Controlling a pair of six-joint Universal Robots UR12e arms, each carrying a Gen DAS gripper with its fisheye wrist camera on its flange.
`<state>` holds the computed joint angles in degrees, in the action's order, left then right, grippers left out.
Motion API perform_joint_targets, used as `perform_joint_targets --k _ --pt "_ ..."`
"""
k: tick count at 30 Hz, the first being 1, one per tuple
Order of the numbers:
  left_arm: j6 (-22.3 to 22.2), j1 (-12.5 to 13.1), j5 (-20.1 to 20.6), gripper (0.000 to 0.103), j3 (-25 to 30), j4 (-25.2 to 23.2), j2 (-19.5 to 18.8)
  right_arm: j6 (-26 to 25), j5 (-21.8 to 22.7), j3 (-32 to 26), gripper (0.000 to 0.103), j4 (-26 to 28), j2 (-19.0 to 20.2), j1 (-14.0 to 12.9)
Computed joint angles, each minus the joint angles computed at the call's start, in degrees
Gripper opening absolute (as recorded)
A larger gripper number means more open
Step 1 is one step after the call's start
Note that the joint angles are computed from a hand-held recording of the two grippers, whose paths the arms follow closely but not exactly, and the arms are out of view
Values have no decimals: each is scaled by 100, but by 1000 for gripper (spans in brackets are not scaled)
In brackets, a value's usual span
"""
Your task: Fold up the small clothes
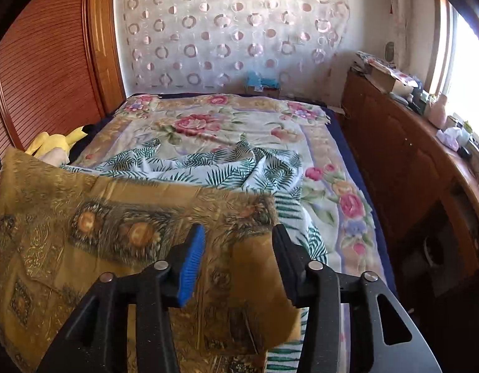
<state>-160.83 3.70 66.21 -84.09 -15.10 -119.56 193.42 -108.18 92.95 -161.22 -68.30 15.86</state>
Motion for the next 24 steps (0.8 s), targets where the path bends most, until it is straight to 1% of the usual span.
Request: perform_joint_targets --k 1,2,3,4,6,7,10,12,14,17,19,21,22,24 --pt "28 22 -66 59 -64 -63 56 -3 19 85 48 -45 -48 -3" --pt "50 46 -137 64 -92 -134 76 -28 72 88 48 -12 -102 -49" --pt "77 63 -211 76 -142 -189 108 -25 118 106 47 -17 -137 -69" --pt "118 82 -289 83 -207 -239 145 9 137 187 48 -96 -168 -62" --pt "205 107 -338 83 -333 -287 190 0 206 378 48 -266 -173 -142" --pt "247 111 -304 83 -447 -271 235 -8 199 400 48 -249 -171 -154" --pt "244 135 -128 83 -641 -180 283 -31 70 344 48 51 -137 -168" --pt "251 155 -97 83 -734 -185 291 35 -16 330 48 174 -111 -192" --pt "220 185 -45 83 -826 -119 285 150 21 299 48 284 -122 -244" --pt "35 240 -9 83 -923 -62 275 296 -102 167 48 603 -79 -274" --pt "-92 287 -41 83 -948 -182 265 403 37 114 48 740 -69 -323" --pt "-146 292 82 83 -986 -202 272 522 165 76 48 853 -58 -353" --pt "-193 297 120 83 -1023 -195 278 577 236 70 48 860 -55 -362" --pt "-217 318 49 83 -1056 -298 288 633 349 91 48 739 -38 -367"
